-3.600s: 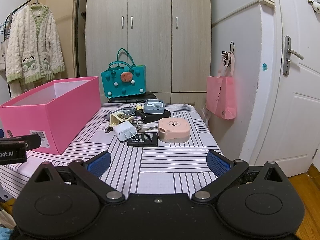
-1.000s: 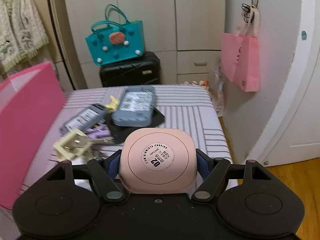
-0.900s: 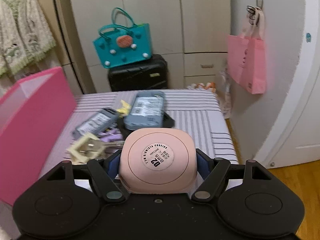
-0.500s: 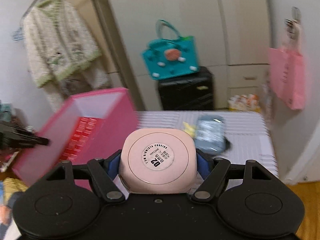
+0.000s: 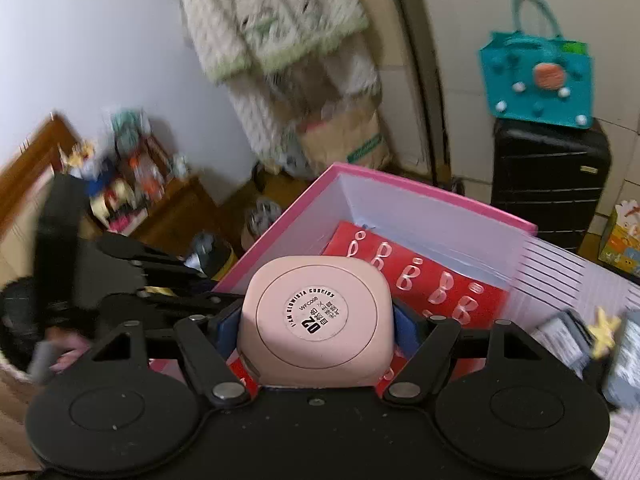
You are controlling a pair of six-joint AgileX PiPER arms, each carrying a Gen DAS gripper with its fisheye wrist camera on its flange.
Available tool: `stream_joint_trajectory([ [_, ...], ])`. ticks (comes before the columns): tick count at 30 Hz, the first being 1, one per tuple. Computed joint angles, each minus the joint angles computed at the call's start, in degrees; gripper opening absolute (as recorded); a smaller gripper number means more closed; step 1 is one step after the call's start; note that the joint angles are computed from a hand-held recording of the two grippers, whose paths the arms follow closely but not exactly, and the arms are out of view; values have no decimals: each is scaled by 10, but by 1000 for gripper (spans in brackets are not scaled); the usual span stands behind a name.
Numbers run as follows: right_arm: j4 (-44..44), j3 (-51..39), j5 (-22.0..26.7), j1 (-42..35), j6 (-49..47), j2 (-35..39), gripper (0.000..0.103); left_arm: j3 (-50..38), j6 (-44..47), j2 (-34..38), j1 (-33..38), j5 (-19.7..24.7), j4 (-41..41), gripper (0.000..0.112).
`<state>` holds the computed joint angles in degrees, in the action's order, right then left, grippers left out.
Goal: Organize rigid objects
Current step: 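Carry the pink case with the right gripper into the pink box and release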
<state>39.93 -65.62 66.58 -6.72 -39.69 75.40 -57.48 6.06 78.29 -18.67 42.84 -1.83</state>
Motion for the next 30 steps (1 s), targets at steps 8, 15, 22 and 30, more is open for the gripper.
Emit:
stream_joint_trajectory([
  [8, -154, -104, -89, 172, 150, 164, 78, 14, 48, 1, 37, -16, -62, 8],
  [15, -191, -143, -112, 194, 173, 240, 78, 23, 53, -2, 36, -22, -75, 9],
  [22, -218, -146, -126, 211, 175, 263, 79, 24, 35, -5, 33, -16, -81, 9],
  [30, -132, -125, -111, 154, 119, 193, 85, 15, 20, -1, 30, -5, -74, 9],
])
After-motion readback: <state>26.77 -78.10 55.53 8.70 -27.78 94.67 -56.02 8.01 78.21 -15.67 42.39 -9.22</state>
